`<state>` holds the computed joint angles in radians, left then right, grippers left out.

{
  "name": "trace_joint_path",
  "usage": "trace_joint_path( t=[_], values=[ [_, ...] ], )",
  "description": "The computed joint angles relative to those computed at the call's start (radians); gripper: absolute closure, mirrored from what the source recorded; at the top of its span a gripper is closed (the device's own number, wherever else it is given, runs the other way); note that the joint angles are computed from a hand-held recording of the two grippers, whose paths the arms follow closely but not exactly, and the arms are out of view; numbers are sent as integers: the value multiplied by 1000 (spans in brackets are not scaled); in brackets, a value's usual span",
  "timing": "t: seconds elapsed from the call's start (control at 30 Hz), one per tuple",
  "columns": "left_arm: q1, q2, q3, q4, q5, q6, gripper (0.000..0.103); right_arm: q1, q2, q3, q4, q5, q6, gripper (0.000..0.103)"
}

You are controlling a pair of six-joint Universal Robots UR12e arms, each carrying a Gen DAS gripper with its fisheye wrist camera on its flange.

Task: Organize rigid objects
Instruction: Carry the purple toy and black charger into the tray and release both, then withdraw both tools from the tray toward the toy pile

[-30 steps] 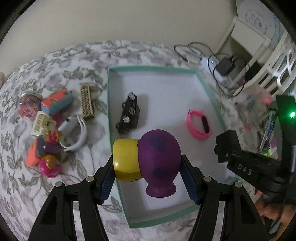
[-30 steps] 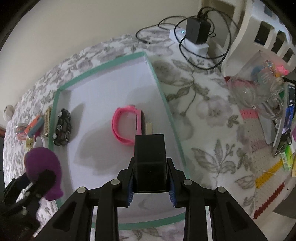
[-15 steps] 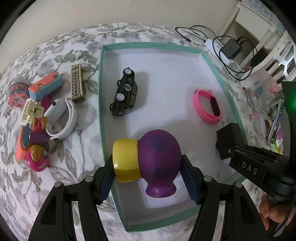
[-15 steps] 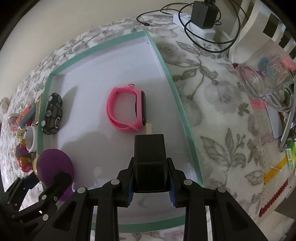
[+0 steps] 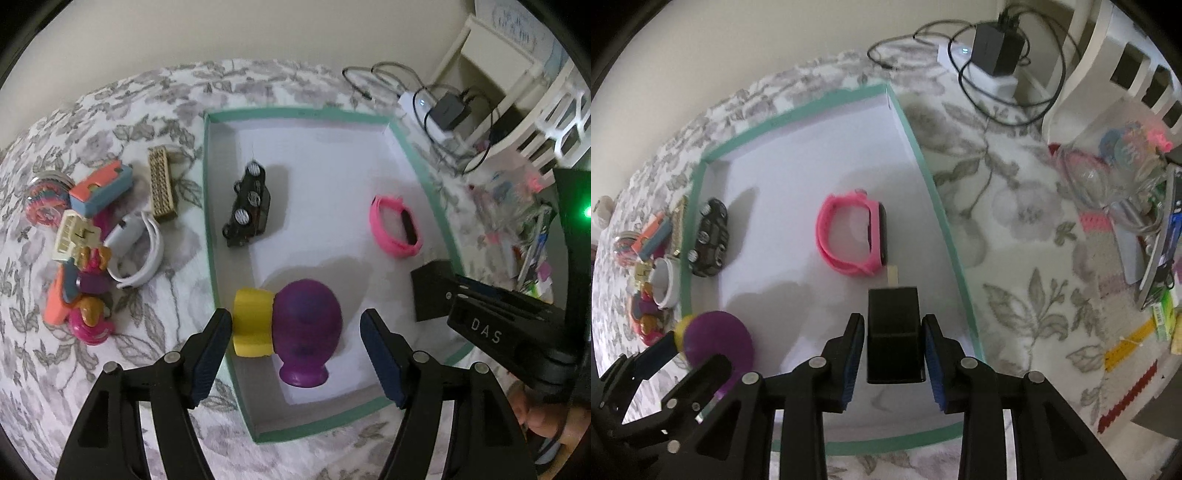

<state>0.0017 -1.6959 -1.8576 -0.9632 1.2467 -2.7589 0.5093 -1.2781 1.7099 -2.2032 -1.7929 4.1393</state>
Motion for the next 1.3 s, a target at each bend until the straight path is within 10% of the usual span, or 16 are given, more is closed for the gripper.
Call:
trace_joint_path(
  t=[0.37,0.47,0.73,1.07,1.3],
  values=[
    [41,25,-5,100,-30,-78,27,19,-18,-22,-16,-75,-19,67],
    [43,24,-10,136,5,-108,21,20,-18,-22,-22,-79,-16,43],
    [49,17,-23,206,70,-159,3,21,-14,-20,-39,-79,-28,31],
    [55,11,-21,259,128,-174,0,27,-10,-19,-77,-101,-51,1],
    [70,3,11,225,105,-210,0,33,-5,-27,-80,-118,-53,0]
  ],
)
